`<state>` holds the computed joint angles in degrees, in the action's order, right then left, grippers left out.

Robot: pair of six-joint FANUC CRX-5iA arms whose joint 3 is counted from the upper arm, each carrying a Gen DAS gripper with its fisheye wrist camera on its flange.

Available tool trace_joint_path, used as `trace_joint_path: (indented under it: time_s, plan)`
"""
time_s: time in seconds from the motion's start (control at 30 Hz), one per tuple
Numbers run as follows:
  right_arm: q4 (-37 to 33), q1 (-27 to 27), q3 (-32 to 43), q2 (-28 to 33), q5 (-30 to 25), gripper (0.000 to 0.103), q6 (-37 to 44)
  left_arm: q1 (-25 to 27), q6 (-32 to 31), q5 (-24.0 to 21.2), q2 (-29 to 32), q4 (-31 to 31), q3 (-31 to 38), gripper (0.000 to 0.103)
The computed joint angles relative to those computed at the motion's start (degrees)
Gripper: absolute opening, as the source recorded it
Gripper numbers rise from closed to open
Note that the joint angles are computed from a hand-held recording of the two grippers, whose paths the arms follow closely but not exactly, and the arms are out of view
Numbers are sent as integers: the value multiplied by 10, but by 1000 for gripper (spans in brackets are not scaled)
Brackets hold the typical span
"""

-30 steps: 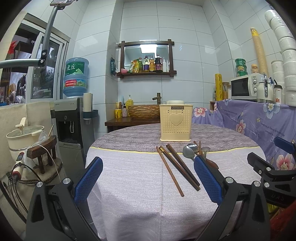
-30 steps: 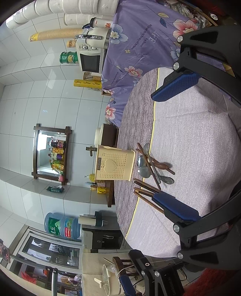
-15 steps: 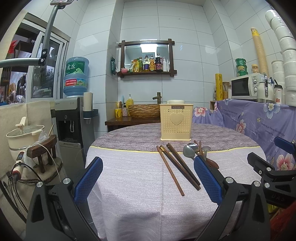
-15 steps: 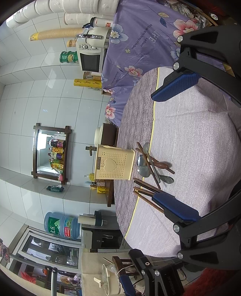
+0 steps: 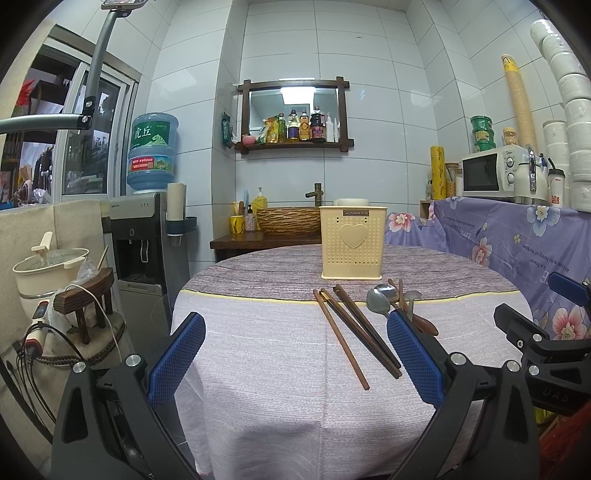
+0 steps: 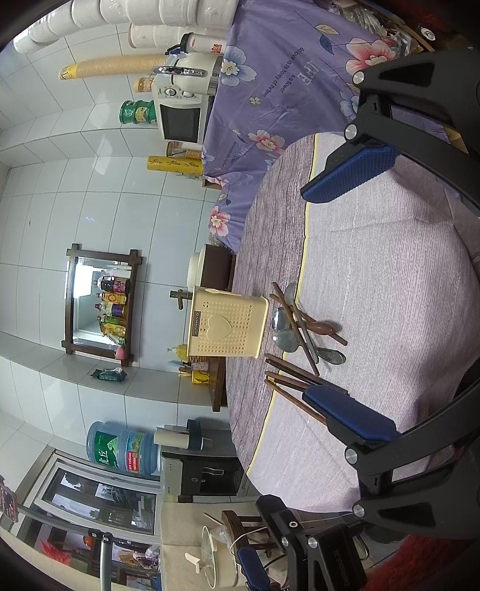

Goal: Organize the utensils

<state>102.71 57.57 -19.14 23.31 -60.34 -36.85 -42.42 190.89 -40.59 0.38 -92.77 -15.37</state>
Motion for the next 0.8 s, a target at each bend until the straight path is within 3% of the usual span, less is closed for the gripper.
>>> trace_joint_path:
  time_s: [0.8]
  plan:
    - [2,0,-8,-2,6,98,-4,6,-4,12,-2,2,-3,98]
